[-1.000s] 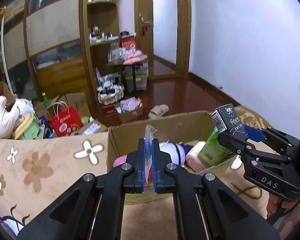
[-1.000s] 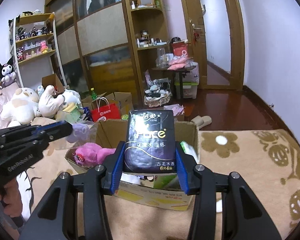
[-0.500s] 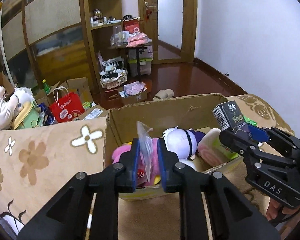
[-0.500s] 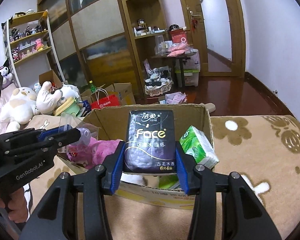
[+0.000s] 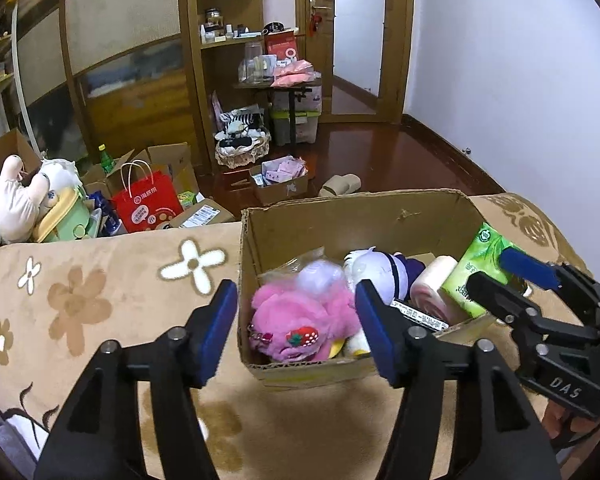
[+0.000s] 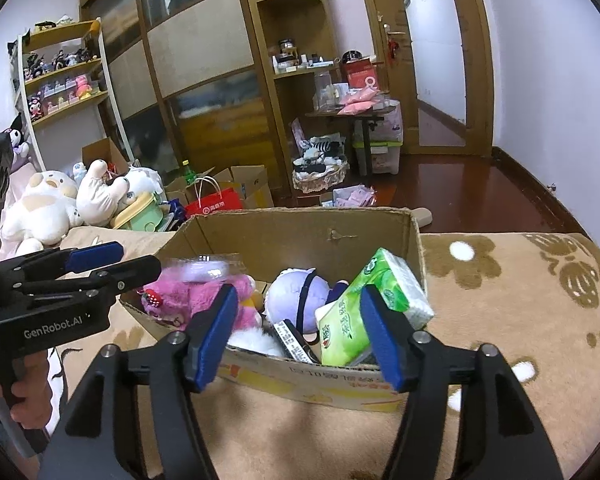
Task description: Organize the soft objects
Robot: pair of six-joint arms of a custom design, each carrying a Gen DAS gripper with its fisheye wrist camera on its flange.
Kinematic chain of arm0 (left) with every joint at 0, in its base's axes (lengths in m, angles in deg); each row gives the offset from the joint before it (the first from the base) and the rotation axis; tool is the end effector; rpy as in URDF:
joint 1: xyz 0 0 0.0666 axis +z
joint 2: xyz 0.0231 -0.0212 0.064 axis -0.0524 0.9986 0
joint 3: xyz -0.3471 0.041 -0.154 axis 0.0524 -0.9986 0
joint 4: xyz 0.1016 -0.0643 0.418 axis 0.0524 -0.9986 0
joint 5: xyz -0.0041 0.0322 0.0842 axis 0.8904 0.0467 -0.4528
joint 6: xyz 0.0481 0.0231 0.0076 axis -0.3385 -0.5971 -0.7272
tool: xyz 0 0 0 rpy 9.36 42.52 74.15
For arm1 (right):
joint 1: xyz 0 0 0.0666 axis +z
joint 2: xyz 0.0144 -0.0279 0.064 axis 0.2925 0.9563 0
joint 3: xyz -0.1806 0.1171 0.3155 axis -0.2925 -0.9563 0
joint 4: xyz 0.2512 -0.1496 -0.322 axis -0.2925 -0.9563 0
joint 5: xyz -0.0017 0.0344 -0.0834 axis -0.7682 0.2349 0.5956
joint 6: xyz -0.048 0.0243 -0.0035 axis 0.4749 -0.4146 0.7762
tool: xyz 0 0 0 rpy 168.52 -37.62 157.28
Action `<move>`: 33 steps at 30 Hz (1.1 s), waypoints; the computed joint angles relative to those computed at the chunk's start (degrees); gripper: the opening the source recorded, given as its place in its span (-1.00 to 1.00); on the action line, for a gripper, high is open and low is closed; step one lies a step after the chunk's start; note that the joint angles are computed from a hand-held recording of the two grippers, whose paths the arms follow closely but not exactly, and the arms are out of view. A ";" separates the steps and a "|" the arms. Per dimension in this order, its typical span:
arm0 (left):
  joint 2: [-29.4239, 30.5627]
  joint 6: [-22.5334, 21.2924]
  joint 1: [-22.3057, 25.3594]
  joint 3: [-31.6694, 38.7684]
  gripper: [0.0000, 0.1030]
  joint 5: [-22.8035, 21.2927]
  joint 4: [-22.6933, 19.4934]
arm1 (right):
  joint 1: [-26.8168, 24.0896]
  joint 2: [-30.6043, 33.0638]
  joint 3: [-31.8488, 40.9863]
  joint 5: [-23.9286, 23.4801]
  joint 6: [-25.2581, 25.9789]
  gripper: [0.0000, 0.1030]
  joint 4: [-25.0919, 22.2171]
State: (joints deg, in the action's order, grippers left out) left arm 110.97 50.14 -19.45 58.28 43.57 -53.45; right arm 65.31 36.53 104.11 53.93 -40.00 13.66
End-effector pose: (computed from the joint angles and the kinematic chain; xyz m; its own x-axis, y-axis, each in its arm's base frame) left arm 0.4521 -0.1393 0.6080 -0.5903 0.3292 -0.7370 0.4745 0.8802 0.0131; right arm 0.3635 0.3736 0.5746 -0.5372 0.2184 -0.8147 0.1292 0.9758 0.1764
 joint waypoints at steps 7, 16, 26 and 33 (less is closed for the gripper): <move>-2.36 -0.61 0.13 -1.17 0.64 -1.44 1.21 | 2.13 -1.68 0.50 5.56 -2.63 0.66 -3.22; -6.32 0.97 1.60 -2.95 0.82 -1.17 1.84 | 4.75 -3.66 1.71 11.15 -8.71 1.00 -9.14; -11.74 0.92 3.18 -5.05 0.98 -0.32 3.34 | 9.22 -3.23 6.44 17.02 -11.63 1.00 -17.04; -15.75 0.15 3.52 -7.93 0.98 0.44 3.18 | 13.07 -2.53 8.05 22.37 -17.42 1.00 -24.99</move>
State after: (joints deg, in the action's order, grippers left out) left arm 95.22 50.28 -15.93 50.34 44.01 -50.28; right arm 78.38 34.00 112.16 76.30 -57.43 -11.33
